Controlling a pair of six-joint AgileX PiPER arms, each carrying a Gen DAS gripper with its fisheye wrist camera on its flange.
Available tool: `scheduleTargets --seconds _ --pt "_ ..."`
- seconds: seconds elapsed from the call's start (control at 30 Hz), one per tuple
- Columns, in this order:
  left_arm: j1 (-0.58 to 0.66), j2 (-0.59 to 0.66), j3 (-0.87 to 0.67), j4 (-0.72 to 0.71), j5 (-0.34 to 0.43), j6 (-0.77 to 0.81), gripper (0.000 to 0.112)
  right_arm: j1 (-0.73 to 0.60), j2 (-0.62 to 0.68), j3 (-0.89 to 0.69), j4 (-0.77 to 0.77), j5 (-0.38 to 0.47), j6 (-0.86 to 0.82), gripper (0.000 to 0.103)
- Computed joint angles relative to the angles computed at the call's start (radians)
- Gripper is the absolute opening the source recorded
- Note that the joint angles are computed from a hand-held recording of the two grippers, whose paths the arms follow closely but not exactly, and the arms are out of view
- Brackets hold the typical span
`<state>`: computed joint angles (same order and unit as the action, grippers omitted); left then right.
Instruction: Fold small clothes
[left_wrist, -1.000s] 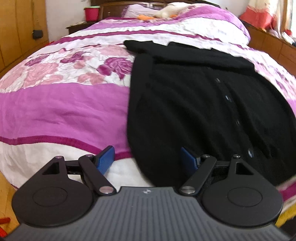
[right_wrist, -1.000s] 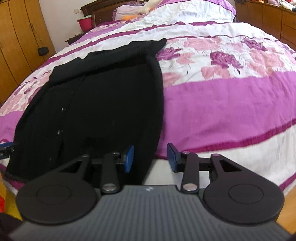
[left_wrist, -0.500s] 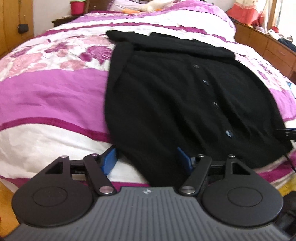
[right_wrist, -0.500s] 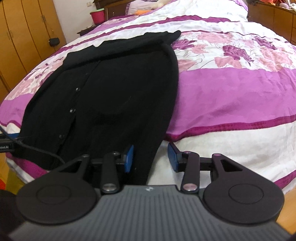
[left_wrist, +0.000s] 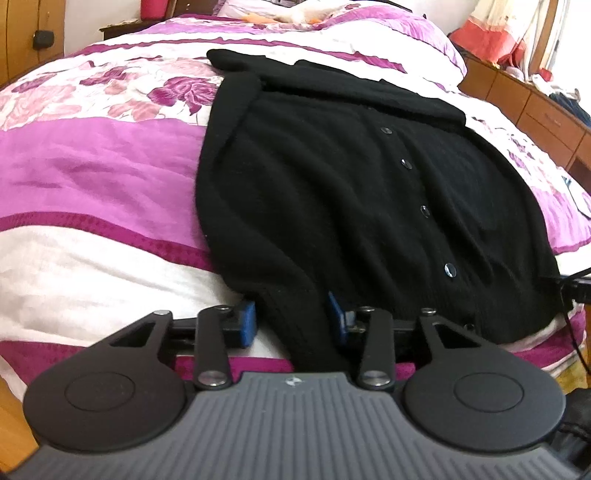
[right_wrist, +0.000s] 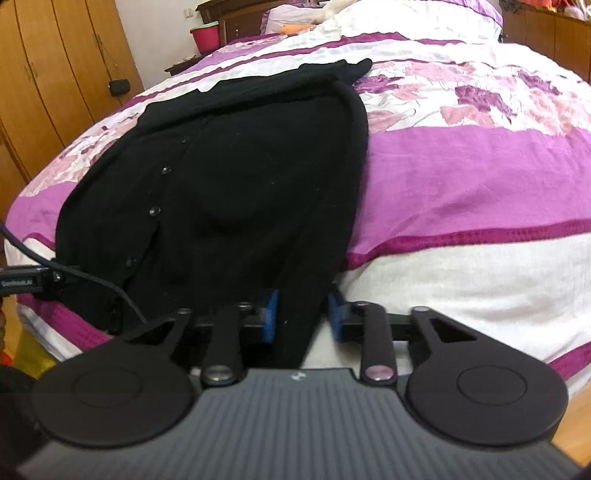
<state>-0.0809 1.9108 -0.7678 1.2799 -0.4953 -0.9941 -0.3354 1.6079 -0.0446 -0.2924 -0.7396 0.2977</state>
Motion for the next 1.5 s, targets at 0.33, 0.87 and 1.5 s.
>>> scheduleTargets --seconds 0.33,0.87,1.5 --pt "0.104 -0.004 -0.029 0.138 -0.204 -0.215 0.012 -0.342 -0.005 0.018 -0.491 -0.207 0.245 0.01" --pt "0.077 -0.175 -0.053 -0.111 -0.257 -0.235 0.01 -0.372 -0.12 -0.087 -0.507 -0.351 0.497 0.01" --pt "-0.196 0.011 -0.622 -0.369 0.206 -0.401 0.01 -0.114 0.046 -0.522 -0.066 -0.204 0.493 0.01"
